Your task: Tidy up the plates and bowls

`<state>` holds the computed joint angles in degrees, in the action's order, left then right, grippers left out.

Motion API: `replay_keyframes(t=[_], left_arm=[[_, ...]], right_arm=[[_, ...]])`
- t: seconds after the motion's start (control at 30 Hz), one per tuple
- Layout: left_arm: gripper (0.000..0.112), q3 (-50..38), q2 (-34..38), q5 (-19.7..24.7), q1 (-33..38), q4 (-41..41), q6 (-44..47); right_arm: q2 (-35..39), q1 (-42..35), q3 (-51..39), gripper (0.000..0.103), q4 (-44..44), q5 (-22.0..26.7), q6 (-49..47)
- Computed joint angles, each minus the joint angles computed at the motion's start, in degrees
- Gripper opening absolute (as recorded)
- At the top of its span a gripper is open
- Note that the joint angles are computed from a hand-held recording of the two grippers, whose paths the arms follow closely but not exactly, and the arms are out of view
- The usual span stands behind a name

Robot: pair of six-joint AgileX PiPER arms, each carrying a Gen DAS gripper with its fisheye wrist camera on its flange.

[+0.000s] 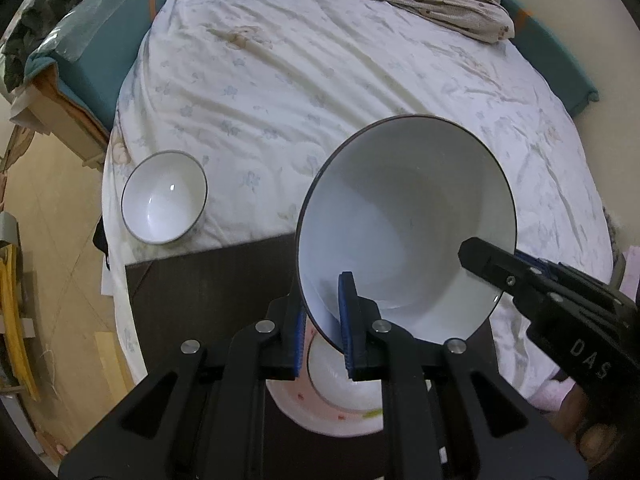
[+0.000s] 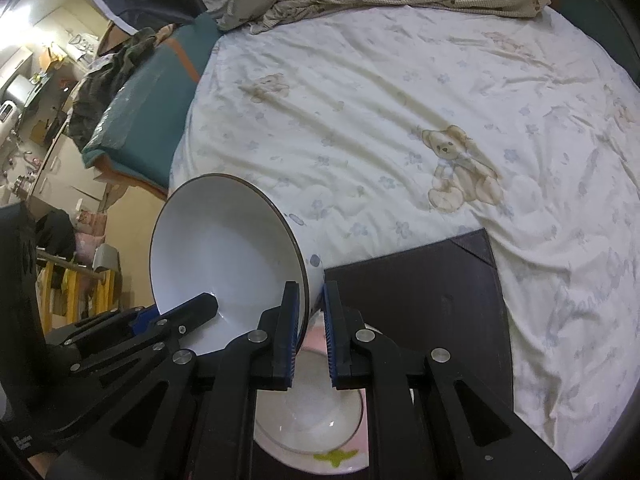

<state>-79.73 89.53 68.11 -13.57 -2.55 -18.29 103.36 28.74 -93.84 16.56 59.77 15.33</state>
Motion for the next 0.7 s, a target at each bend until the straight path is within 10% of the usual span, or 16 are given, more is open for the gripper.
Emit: replay_keyframes(t=[0.7], left_arm=[[0.013, 15.38, -14.86, -2.16, -6.93, 0.80, -1.24]], right_arm=[[-19.55, 0.87, 28.27, 0.014, 10.96, -10.25, -8.33]])
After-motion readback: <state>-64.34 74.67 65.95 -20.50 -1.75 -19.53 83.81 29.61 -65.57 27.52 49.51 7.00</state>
